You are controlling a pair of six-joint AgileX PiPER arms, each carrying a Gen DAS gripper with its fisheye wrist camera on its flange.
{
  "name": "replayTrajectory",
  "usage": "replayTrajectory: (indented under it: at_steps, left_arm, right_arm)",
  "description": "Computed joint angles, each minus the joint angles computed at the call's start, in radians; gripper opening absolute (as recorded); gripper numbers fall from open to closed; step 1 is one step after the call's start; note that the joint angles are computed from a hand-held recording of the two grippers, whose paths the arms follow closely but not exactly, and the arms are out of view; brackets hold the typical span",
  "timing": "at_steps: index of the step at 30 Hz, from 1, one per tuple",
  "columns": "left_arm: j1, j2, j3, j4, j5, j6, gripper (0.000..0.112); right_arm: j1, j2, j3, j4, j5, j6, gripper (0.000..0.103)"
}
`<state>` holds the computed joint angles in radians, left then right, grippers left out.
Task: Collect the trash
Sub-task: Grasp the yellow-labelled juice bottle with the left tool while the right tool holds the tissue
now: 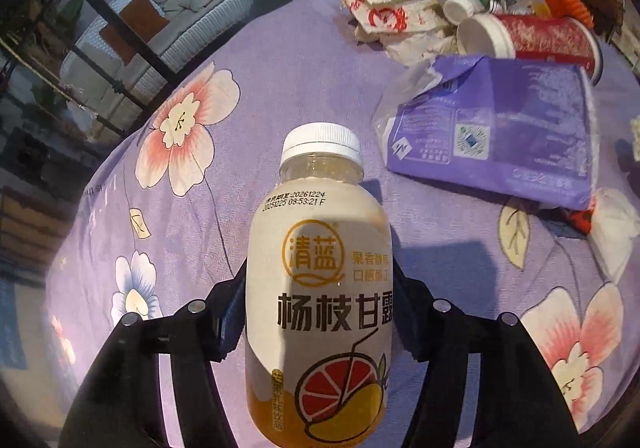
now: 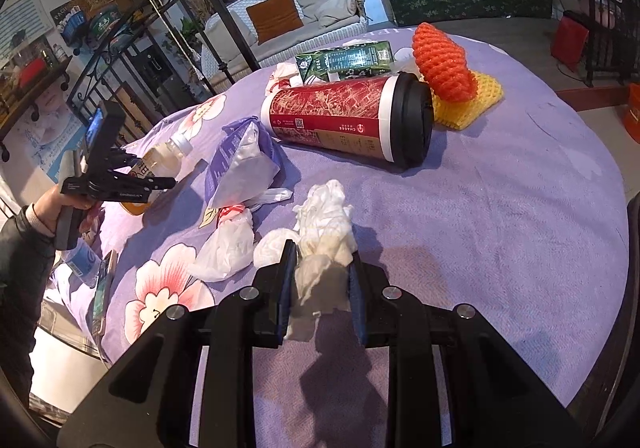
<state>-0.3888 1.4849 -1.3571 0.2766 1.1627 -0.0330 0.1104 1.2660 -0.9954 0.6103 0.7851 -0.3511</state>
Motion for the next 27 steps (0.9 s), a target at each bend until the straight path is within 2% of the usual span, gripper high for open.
replayTrajectory:
  at_steps: [2,7,10,13,18,23,27]
  left_arm:
    - [-0.025,-0.047,0.016,-0.024,-0.011,-0.037,0.060]
    - [-0.218,-0.177,0.083,0.045,-0.040,-0.270,0.060]
    - [-0.352,-0.210,0.092,0.125,-0.048,-0.443,0.060]
    - [-0.468,-0.227,0.103,0.194,-0.066,-0.591,0.060]
    - [-0.647,-0.184,0.085,0.311,-0.104,-0.789,0.060]
    - [-0.716,-0.103,0.022,0.303,-0.230,-0.858,0.060]
    - [-0.747,-0.002,-0.068,0.286,-0.320,-0.847,0.060]
  right_arm:
    - [-0.012,-0.022,0.022,0.013,0.001,-0.015,0.025]
    - [-0.058,-0.095,0.070,0.050,0.017,-0.076,0.025]
    - [-0.092,-0.140,0.089,0.067,0.029,-0.112,0.025]
    - [-0.153,-0.189,0.117,0.100,0.056,-0.164,0.025]
    - [-0.282,-0.281,0.155,0.126,0.106,-0.239,0.025]
    - [-0.579,-0.360,0.169,0.190,0.215,-0.400,0.025]
    - [-0.866,-0.338,0.157,0.242,0.312,-0.531,0.025]
